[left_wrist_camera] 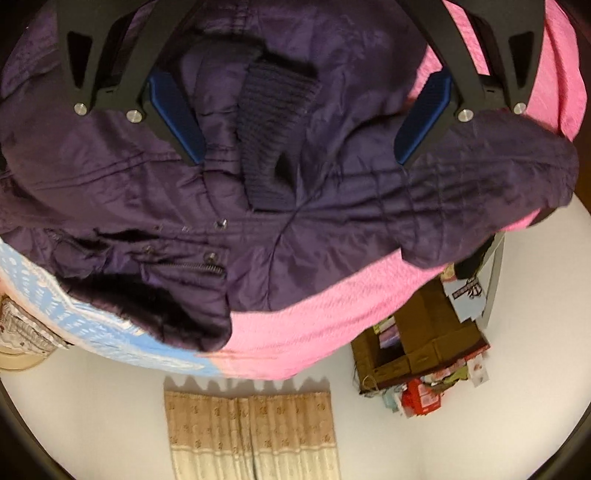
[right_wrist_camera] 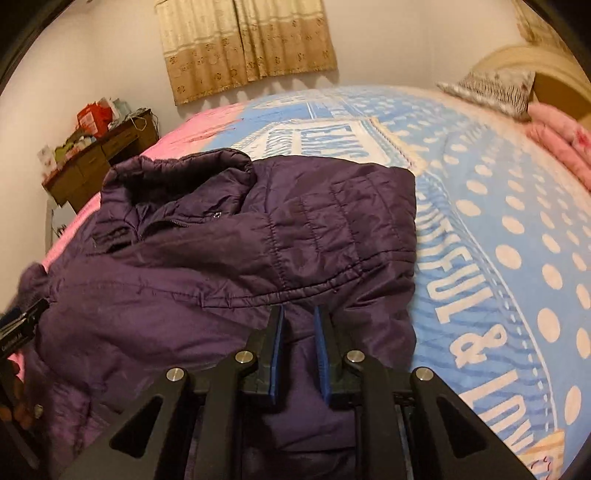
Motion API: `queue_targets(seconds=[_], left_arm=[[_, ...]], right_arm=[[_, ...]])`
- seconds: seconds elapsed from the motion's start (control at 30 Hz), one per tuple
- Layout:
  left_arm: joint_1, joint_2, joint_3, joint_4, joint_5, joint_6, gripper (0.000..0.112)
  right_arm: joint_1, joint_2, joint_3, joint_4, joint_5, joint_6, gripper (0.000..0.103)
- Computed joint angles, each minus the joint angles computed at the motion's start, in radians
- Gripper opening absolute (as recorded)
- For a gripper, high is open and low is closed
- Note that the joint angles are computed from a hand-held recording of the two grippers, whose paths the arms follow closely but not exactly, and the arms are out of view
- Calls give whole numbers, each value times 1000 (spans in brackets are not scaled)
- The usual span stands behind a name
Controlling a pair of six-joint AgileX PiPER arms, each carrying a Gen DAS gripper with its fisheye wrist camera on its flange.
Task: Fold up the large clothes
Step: 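Grasp the other sleeve cuff with the left tool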
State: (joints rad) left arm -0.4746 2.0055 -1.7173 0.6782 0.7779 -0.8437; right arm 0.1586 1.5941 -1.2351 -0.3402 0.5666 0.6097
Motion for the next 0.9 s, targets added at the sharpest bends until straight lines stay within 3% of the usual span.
queue_targets(seconds=[0.07,0.17,0.33,0.5,0.6,0.73,0.83,0.9], left_arm=[[1,-19,66,50,-57,-72,103],[18,-33,76,-5,-72,-40,103],[57,-137,143,-131,-102,38,103],[151,-368,371,-5,-193,-146,103],[263,-456,436,82,-173,-258,103],[445,-479,458,196,-126,-426,103],[596,-437,418,117,-128,-403,103],[679,-373,353,-19,-135,-305,103]], right_arm=[[25,-11,28,-102,-14,78,18],[42,-12,36,-169,-18,136,19],[-24,-53,102,-7,-124,12,22],[-40,-61,115,73,-157,-60,28],[-24,-55,106,42,-150,-40,34],[-3,-48,98,-3,-140,-11,41],[11,-41,91,-40,-129,20,42],[15,-39,89,-52,-126,31,42]])
